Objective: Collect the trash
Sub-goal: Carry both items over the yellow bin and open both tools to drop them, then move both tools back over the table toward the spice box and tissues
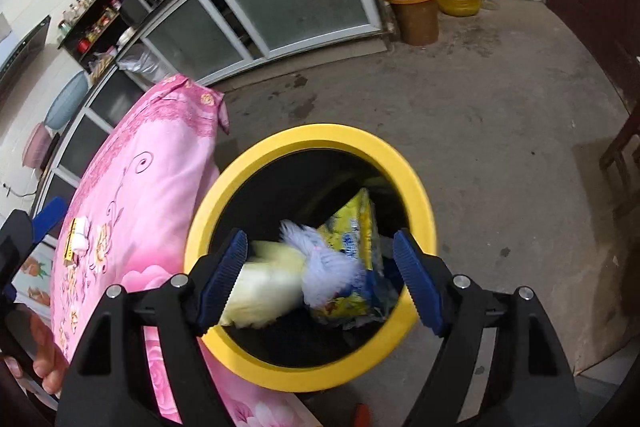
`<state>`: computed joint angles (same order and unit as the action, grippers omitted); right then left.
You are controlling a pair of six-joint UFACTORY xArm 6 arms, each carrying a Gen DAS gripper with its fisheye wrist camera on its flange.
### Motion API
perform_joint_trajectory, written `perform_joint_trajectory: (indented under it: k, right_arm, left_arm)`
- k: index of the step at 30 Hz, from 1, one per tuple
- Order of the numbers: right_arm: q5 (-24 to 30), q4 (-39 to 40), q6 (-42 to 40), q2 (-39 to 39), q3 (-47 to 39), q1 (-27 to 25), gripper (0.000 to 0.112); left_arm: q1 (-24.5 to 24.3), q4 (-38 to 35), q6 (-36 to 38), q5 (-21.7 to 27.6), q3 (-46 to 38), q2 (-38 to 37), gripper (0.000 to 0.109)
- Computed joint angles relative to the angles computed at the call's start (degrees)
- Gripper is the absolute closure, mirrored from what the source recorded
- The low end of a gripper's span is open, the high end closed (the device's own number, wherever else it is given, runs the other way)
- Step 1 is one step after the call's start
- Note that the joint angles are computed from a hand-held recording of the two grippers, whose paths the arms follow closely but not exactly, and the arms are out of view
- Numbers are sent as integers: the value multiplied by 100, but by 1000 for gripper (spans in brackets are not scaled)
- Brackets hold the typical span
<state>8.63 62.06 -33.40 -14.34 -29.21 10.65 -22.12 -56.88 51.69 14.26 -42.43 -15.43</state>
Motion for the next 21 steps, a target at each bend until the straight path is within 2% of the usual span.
perform_joint_trajectory:
  k: [2, 4, 8, 11, 14, 16, 19, 21]
  right_arm:
    - [-6, 77, -95, -118, 105, -10, 39]
    - [-17, 161, -209, -267, 234, 24, 38]
    - [87, 833, -1003, -629, 439, 223, 26]
    - [-39, 966, -1290, -846, 518, 622, 18]
    - [-283, 799, -1270, -904, 465, 1137, 17]
    - [-240, 689, -1295, -826, 316, 1348, 17]
    - [-125, 457, -1215, -570, -25, 1648, 17]
    - [156, 247, -1096, -288, -391, 1808, 17]
  left_arm:
    - [66, 218, -125, -204, 178, -174, 13]
    - [252, 275, -73, -101, 295, -340, 13]
    - [864, 634, -7, -111, 653, -736, 13]
    - [1582, 1146, -153, -116, 867, -934, 13]
    - [2421, 1459, -65, -151, 918, -944, 13]
    - [2917, 1731, -80, -227, 883, -848, 13]
    - [3715, 1400, 609, -192, 661, -594, 13]
    - [4139, 1383, 873, -143, 430, -330, 13]
